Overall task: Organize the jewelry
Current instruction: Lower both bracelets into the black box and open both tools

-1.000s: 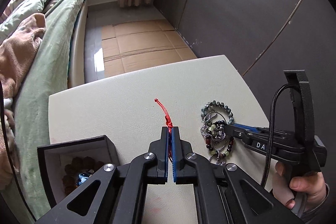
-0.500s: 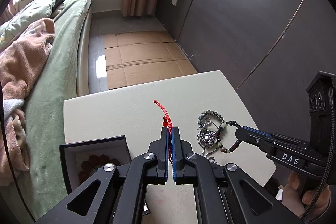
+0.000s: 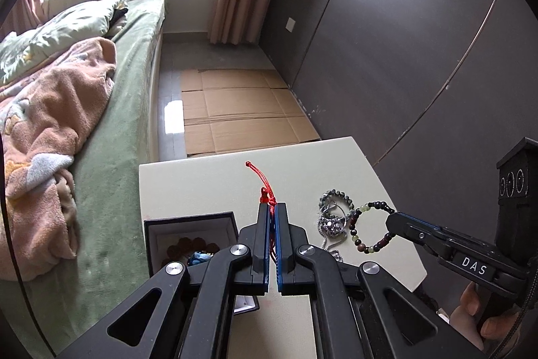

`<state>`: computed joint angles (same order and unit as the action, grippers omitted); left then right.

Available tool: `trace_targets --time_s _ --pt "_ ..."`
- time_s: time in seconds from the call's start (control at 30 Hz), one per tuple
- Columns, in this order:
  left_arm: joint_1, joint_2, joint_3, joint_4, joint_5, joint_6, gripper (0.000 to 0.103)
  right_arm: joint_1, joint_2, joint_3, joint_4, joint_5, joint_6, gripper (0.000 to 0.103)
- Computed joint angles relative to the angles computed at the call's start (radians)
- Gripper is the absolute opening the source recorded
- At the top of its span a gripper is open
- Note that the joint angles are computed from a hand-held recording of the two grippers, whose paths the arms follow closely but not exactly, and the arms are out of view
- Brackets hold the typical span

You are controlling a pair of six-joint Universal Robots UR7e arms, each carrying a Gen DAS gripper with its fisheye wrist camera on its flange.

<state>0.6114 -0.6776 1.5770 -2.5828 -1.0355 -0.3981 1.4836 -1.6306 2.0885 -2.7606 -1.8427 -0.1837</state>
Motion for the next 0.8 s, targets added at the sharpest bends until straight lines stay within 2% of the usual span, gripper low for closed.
trace_targets --time_s 0.1,0.27,0.37,0.47,0.53,0.57,0.6,0.63,0.8 --pt "-0.005 -0.011 0.008 0.042 0.055 -0.023 0.002 0.02 0.002 0.006 -0.009 0.002 0.008 0.01" --pt "0.012 -0.028 0.019 0.073 0.053 -0.052 0.002 0.051 0.029 0.015 -0.029 -0.003 0.014 0.01" --pt "0.034 -0.028 0.005 0.152 0.036 -0.107 0.003 0.066 0.052 0.012 -0.026 -0.014 0.022 0.01" --pt "0.051 -0.031 -0.004 0.201 0.047 -0.156 0.008 0.077 0.069 0.009 -0.025 -0.019 0.023 0.01" --pt "0.054 -0.04 0.005 0.182 0.057 -0.158 0.03 0.082 0.079 0.007 -0.027 -0.016 0.021 0.01" --pt "0.054 -0.044 0.009 0.174 0.063 -0.157 0.062 0.083 0.084 0.006 -0.027 -0.012 0.021 0.01" --pt "0.054 -0.05 0.017 0.154 0.069 -0.152 0.086 0.084 0.088 0.004 -0.027 -0.007 0.021 0.01" --pt "0.052 -0.055 0.028 0.122 0.077 -0.142 0.089 0.083 0.091 0.005 -0.03 0.001 0.019 0.01" --pt "0.053 -0.07 0.041 0.086 0.102 -0.13 0.089 0.08 0.105 0.006 -0.033 0.051 0.014 0.01"
